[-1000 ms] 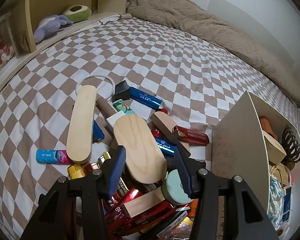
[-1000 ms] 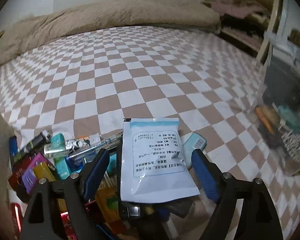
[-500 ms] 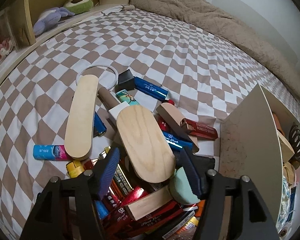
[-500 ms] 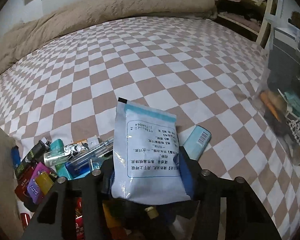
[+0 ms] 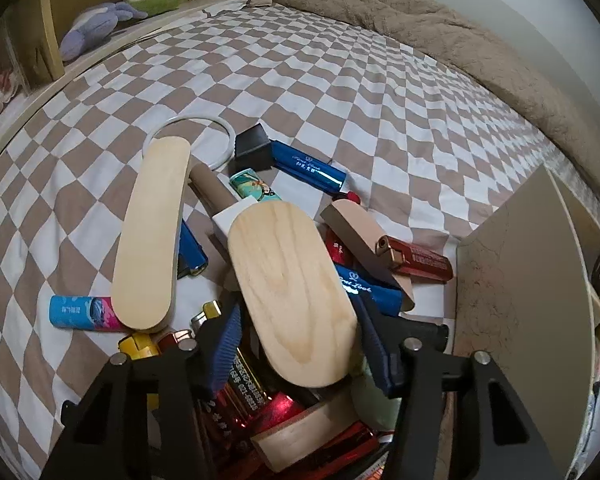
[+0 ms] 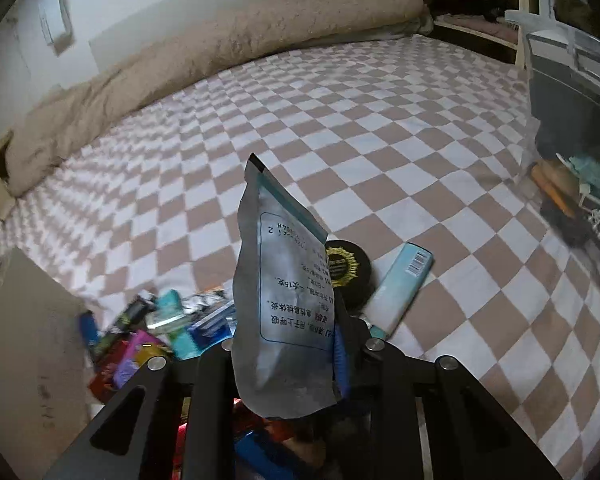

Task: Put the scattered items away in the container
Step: 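Close right gripper on white receipt packet while left gripper grasps wooden oval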

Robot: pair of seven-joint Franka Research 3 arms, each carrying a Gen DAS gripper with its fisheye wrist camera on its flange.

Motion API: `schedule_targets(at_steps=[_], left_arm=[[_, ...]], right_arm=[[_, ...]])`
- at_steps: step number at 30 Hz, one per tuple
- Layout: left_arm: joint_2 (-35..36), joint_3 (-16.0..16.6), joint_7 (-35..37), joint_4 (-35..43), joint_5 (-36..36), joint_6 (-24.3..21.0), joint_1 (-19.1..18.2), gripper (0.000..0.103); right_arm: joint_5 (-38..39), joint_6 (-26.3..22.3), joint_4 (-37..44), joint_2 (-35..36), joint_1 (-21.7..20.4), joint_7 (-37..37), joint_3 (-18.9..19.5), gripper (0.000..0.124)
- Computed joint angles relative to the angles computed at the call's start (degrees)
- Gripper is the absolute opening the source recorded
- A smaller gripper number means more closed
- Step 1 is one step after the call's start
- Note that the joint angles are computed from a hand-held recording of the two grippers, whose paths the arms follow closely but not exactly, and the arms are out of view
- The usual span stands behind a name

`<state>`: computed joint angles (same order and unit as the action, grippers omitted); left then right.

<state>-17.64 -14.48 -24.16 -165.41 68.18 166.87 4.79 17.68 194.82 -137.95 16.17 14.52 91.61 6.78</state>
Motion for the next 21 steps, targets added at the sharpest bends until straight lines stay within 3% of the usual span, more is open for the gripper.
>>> schedule_targets(at_steps=[3,6,14,18,21], left_arm=[[-2.66,-0.96,-2.97,-0.83,2.84,0.99,0.61,0.051],[-4.38,-1.83,-4.69,-1.00,4.18,0.64,0.37,0.050],[-5.46,-2.15,-6.22,-0.62,5.52,0.24,-0.95,0.049],[-6.84,-2.30,-7.35,-0.91,6.54,0.15,-1.22,0.049],[-7.26,-2.56,-7.93,-0.81,7.21,-0.02,-1.55,0.049]], right_arm=[[-8.11,2.87,-2.70,-1.41,-10.58,6.34,9.31,0.025],[-17.56,4.75,-4.51,-2.24,-17.60,14.00,14.50,0.025],[-28.76,9.14,-6.11,-3.68,-19.11,24.05,13.76,0.025],[-38.25,11.80,-6.42,-3.97,-21.94,31.24,14.18,0.025],[-50.29,10.99,-4.82,-3.12,-25.37,38.50,15.96,0.024]])
